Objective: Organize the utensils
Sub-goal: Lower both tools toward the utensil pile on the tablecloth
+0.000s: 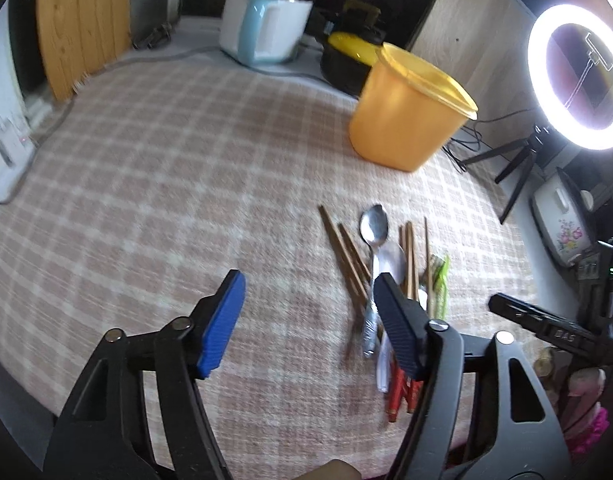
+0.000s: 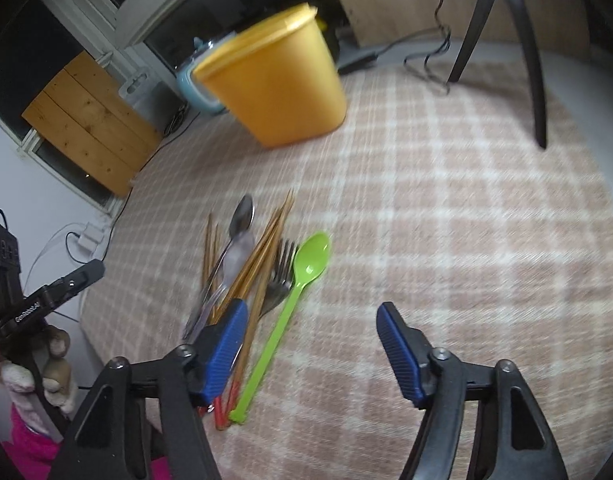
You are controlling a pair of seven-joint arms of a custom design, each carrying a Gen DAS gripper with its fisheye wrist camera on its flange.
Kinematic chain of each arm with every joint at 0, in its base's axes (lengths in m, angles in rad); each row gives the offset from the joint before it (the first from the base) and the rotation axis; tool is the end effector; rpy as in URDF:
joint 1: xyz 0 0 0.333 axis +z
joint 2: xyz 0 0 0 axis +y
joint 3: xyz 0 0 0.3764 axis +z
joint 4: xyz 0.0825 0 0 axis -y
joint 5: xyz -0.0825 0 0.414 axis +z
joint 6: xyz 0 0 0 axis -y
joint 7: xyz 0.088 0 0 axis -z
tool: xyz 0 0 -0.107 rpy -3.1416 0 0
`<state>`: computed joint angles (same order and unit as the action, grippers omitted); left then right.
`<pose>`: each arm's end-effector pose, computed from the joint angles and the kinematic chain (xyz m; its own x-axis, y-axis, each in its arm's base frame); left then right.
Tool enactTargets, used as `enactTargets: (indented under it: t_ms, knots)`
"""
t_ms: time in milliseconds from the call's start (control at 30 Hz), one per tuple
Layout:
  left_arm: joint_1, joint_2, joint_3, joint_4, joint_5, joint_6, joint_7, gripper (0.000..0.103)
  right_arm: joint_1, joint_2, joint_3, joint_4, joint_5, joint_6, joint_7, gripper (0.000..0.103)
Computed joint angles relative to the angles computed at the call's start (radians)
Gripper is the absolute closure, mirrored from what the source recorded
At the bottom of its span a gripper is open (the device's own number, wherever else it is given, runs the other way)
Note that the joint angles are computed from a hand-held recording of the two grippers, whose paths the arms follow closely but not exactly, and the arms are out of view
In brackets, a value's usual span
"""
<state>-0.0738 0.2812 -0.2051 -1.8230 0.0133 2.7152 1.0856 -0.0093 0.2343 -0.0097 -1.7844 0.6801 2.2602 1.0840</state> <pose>0.6910 -0.1828 0.4989 0.1268 -0.9424 0.3094 -0.8279 -0.2724 -0.4902 0.6903 0.0042 0.4975 0.1684 -0.8786 -0.4468 -0.9315 0.0065 -0.3638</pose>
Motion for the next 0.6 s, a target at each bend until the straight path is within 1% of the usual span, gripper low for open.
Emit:
enactTargets:
  t_ms: [33,100,300,433,500,600]
  knots:
    - [0.015,0.006,-0.020,0.004,-0.035,-0.005,0.030,0.040,-0.002,0.007,0.001,0.007,0.008,-0.016,0.005,0.042]
    - [0.032,0.019,-0.046,0.018,-0.088,-0.018,0.083,0.046,-0.008,0.018,0.004,0.017,0.026,-0.050,0.019,0.049]
    - [0.037,0.053,-0.068,0.057,-0.147,-0.055,0.178,0.059,-0.007,0.042,0.010,0.037,0.036,-0.095,0.055,0.064]
    - [0.037,0.080,-0.079,0.094,-0.175,-0.090,0.238,0.065,-0.003,0.051,0.011,0.044,0.031,-0.100,0.069,0.067]
    - [0.038,0.092,-0.087,0.113,-0.189,-0.109,0.275,0.071,0.001,0.054,0.011,0.045,0.028,-0.094,0.084,0.068]
    - [0.035,0.109,-0.096,0.142,-0.198,-0.132,0.338,0.075,0.004,0.059,0.014,0.051,0.026,-0.091,0.102,0.070]
